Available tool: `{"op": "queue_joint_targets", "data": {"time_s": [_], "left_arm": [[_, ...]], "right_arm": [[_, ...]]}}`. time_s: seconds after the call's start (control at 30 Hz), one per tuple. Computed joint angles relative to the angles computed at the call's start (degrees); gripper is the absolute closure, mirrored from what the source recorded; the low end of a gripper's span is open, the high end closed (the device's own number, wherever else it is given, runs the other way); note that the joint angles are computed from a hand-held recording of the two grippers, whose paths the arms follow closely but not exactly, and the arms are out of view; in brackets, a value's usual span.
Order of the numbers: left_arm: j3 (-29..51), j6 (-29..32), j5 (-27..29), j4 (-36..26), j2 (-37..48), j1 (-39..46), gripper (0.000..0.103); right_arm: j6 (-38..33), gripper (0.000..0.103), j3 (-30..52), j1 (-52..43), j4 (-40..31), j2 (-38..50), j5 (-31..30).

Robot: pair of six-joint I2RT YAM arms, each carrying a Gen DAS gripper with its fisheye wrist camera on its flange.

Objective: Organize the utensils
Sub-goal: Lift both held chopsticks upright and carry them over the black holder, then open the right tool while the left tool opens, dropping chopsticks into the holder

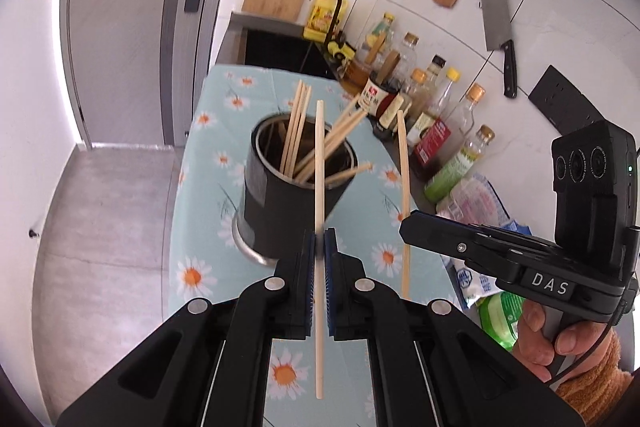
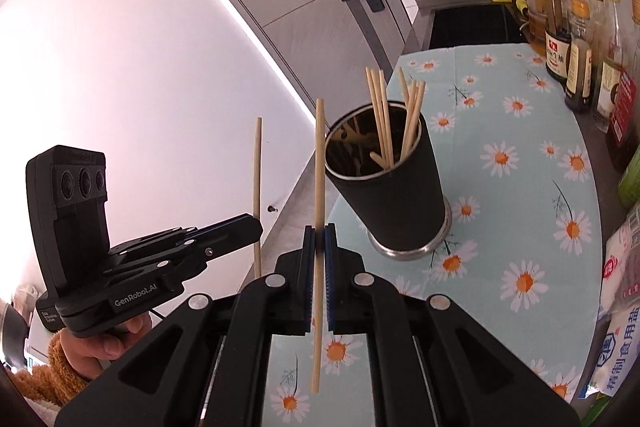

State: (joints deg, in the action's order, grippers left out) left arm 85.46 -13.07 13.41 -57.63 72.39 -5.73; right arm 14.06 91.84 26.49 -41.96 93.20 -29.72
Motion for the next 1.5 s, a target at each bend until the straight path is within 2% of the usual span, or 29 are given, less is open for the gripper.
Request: {"op": "queue_joint_targets", "data": {"time_s": [0.2,0.4,0.5,0.73,1.03,1.17,1.37,1.5], "left_arm": [[5.63,1.67,-2.17,2.32,2.79,-0.63,0.099],[9.07,3.83,-3.94,7.64,4.72,-0.86,0.099],[9.24,4.89,-4.63,11.48,5.54,-0.45,0.099],[9.22,4.1,-1.45,19.86,7.93,1.95,0.099],[2.89,6.57,-4.22,32.64,6.63,0.08,0.099],[0.68,6.29,-3.44,35.62,7.09,-0.36,0.099],[-7.04,5.71,-1.32,45.02,5.63,0.74,0.099],[-10.35,5.17,-0.55,48.81,6.33,0.85,0.099]], "right_arm": [[1.08,0.097,5.2,-0.18,4.14,1.33,0.31],[-0.01,0.097,5.4,-0.25,14.1,0.97,2.76],[-0.06,0.097,7.72,-1.13,15.94,2.89,1.91],[0.29,0.097,15.52,-2.19,16.38,9.29,2.16],[0.43,0.097,15.76,-1.81,20.46,11.56,3.26],[0.11,0.097,14.73,-1.93,21.94,11.84,3.88],[0.29,0.097,12.52,-2.46,25.43,12.25,4.71],[0.03,0.097,11.54,-2.13,26.76,13.65,5.24]]}}
